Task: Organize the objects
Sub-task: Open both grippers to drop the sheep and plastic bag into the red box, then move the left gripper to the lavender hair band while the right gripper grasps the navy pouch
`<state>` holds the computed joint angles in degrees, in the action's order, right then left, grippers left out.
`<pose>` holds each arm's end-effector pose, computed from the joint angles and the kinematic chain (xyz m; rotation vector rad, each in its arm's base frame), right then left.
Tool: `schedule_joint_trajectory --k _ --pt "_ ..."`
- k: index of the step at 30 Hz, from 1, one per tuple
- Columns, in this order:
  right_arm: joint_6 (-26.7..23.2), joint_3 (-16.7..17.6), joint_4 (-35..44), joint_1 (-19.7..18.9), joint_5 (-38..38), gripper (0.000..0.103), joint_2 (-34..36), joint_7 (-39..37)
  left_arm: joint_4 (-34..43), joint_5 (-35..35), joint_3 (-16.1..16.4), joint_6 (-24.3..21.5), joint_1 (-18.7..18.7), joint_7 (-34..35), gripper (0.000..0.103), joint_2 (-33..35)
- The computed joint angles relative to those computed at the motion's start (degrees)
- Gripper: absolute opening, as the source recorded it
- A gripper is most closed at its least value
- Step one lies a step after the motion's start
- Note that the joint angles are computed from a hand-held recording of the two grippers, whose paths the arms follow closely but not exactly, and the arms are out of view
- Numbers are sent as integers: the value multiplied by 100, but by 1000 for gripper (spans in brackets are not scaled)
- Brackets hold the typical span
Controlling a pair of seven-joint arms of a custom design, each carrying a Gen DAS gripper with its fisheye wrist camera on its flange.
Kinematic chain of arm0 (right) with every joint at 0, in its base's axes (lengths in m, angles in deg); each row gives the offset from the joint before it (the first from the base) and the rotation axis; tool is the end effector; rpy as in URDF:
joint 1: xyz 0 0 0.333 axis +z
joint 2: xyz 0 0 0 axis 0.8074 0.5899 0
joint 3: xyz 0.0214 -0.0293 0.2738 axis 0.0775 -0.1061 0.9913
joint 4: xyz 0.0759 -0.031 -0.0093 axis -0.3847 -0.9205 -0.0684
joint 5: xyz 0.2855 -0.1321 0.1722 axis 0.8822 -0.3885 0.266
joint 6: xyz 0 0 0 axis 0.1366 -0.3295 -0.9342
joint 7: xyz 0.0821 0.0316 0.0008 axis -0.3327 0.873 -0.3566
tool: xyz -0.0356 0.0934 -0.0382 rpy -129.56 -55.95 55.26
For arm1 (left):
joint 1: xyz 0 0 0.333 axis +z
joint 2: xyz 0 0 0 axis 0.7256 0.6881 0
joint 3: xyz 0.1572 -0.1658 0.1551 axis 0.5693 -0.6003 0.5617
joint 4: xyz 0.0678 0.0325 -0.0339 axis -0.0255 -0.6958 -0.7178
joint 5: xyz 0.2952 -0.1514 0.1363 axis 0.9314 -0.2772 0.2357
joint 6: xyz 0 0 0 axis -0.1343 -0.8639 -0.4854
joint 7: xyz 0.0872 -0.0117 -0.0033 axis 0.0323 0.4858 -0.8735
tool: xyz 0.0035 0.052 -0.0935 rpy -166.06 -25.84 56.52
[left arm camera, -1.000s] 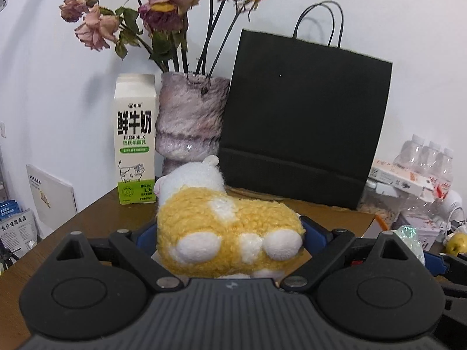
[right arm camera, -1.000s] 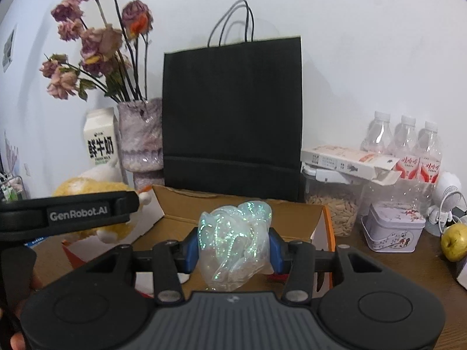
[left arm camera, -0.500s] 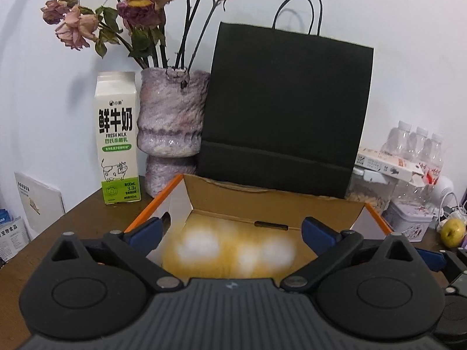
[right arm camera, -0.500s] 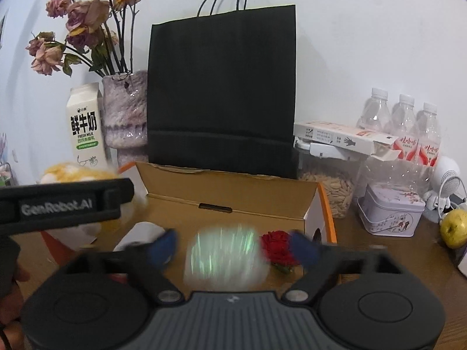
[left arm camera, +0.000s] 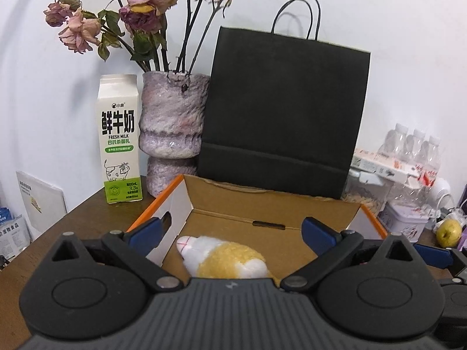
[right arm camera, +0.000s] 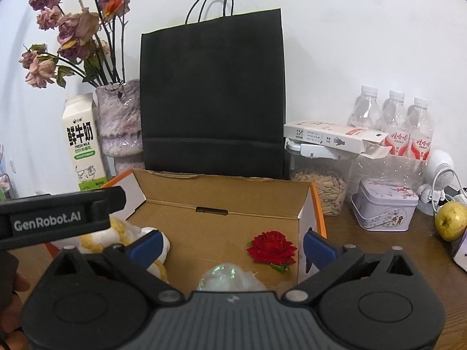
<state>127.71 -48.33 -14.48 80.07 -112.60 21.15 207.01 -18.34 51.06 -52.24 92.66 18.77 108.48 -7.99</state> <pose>0.6608 0.2026 0.4967 -1.4971 1.5481 -0.9290 0.6753 -0.3307 0.5002 -1.4792 1.5778 -1.1911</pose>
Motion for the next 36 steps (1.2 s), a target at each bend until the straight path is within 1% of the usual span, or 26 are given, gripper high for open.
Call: schedule_joint_trajectory --k 3,7,11,15,18,20,23,26,29,36 --pt "-3 -64 -98 67 -99 103 -118 91 -324 112 103 172 -62 -201 103 -228" --pt "9 -61 -248 89 -274 103 -306 190 -668 73 -29 265 1 -194 103 -492" --pt "-102 -79 -436 161 -682 103 -546 410 -1071 160 59 335 -70 -405 103 -809" --pt "-281 79 -678 108 -1134 103 -822 638 -1645 241 -48 537 -21 -409 103 -1224" --pt "-355 170 -916 82 -1567 103 -1066 914 -2115 425 55 680 -105 -587 103 -1561" --pt "-394 218 -1088 75 -1905 103 -1243 1176 -2433 656 178 784 -196 -807 103 -1794" --pt "-447 333 -1389 26 -2357 103 -1537 1532 -2865 966 204 924 -206 -1007 103 -2113" --pt "-459 516 -1700 -93 -2649 103 -1820 1720 -3290 1320 209 1034 -193 -1268 103 -2440" --pt "-553 714 -2012 -199 -2975 103 -2101 1929 -3696 1827 249 1136 -183 -1679 103 -2778" --pt "-722 1253 -2635 -526 -3471 103 -2673 2287 -4416 3015 192 1228 -65 -2584 103 -3453"
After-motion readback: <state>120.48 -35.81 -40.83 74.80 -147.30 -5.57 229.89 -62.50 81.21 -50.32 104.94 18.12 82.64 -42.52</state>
